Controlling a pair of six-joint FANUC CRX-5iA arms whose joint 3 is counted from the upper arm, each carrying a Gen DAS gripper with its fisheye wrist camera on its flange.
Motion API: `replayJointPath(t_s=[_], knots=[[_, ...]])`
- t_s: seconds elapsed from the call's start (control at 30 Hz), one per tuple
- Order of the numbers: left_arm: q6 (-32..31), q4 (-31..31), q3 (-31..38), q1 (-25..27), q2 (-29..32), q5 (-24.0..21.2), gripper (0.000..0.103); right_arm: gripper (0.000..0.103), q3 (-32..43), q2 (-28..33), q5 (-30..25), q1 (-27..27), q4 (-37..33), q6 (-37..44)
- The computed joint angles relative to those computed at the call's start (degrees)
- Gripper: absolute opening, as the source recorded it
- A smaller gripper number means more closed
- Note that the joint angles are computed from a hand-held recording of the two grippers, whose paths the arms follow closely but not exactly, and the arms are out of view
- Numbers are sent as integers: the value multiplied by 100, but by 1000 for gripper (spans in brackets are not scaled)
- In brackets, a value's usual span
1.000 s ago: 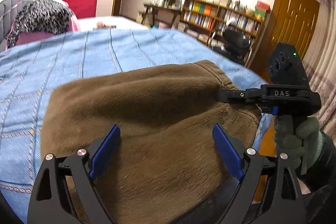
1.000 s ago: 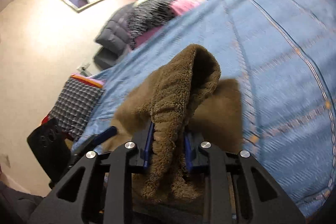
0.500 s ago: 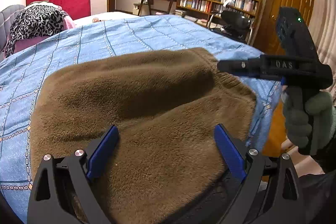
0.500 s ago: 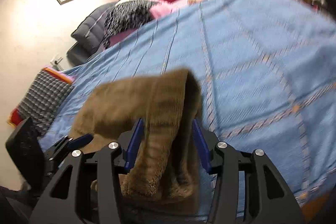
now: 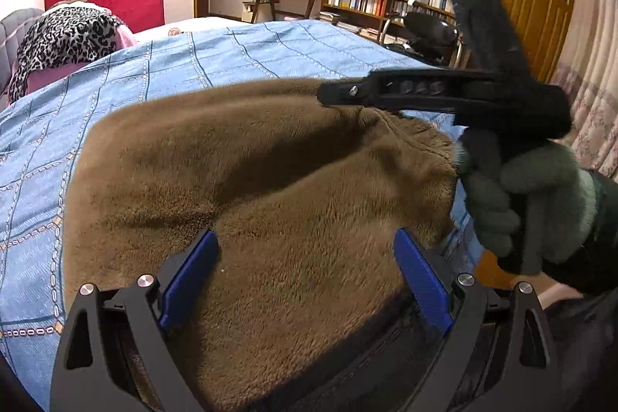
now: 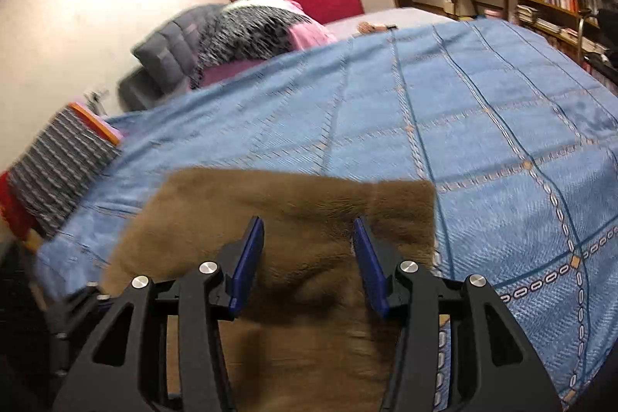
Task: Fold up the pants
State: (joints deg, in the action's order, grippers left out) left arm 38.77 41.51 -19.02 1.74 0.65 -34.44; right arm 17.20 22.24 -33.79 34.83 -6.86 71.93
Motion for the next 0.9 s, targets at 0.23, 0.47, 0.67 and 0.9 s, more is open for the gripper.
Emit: replayJointPath(t_s=[0.23,0.47,0.67,0.9], knots=[[-831,493,-421,-222,-26,611,93,46,-641,-45,915,25,83,359],[-477,711,-261,14,-140,200,93,46,-597,-45,941,-49,-289,640],[175,799,196,310,153,233,93,46,-554,-69,935,-124,-689,865],[-109,750,-18,241,213,725,93,46,-585,-91,997,-126,-761,955]])
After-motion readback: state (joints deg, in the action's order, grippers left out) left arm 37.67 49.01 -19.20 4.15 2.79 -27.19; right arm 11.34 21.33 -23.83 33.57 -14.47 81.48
